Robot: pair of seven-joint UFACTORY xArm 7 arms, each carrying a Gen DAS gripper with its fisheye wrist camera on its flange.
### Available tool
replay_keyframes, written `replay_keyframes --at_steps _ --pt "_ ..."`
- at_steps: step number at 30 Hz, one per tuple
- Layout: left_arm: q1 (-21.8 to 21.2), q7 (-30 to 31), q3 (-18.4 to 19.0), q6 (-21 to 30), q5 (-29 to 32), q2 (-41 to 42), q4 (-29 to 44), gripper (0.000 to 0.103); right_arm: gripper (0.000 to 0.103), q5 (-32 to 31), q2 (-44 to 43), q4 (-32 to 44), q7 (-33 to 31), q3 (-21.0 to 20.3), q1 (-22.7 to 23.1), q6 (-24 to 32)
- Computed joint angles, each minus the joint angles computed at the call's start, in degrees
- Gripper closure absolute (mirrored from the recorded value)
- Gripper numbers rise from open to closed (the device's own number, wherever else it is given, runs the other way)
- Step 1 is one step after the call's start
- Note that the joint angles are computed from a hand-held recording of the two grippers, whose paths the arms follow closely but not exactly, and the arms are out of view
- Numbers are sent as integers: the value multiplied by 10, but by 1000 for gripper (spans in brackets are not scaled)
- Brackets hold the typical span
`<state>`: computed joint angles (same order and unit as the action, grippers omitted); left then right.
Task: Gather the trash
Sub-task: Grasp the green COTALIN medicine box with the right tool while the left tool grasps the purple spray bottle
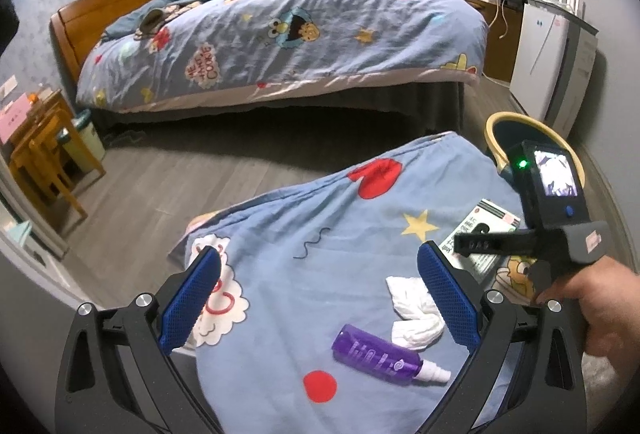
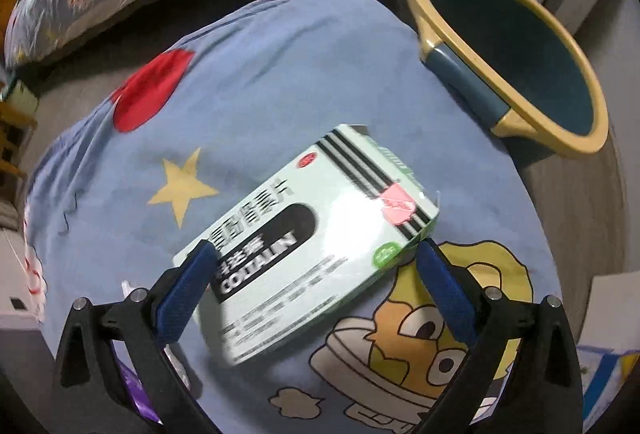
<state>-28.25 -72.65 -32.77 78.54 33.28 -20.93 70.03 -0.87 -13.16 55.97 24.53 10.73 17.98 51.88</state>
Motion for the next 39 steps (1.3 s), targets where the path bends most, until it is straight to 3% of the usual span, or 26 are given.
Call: replay_keyframes --at_steps 4,7,14,17,23,29,33,39 --pt "-1 0 -2 1 5 6 5 6 6 81 -8 -14 -2 -21 2 9" --pt "-4 0 -1 5 3 10 8 6 8 97 -9 -14 -16 -20 4 10" --pt "-15 10 11 10 -10 17 -3 6 62 139 -27 -16 -49 -27 8 -34" --pt "-20 -10 28 -16 -48 13 -28 6 75 155 -37 -8 -80 -34 10 -38" --pt "-22 -121 26 -13 -83 58 -31 7 83 157 -35 43 -141 -42 7 -8" --pt "-64 -141 23 73 -25 139 35 11 83 154 -49 101 -244 -56 -1 31" --pt "-90 -168 50 70 -37 143 28 19 83 150 -61 117 -316 -65 -11 52" --pt "-112 -192 76 59 -73 144 12 24 83 213 -57 111 -341 -79 -20 61"
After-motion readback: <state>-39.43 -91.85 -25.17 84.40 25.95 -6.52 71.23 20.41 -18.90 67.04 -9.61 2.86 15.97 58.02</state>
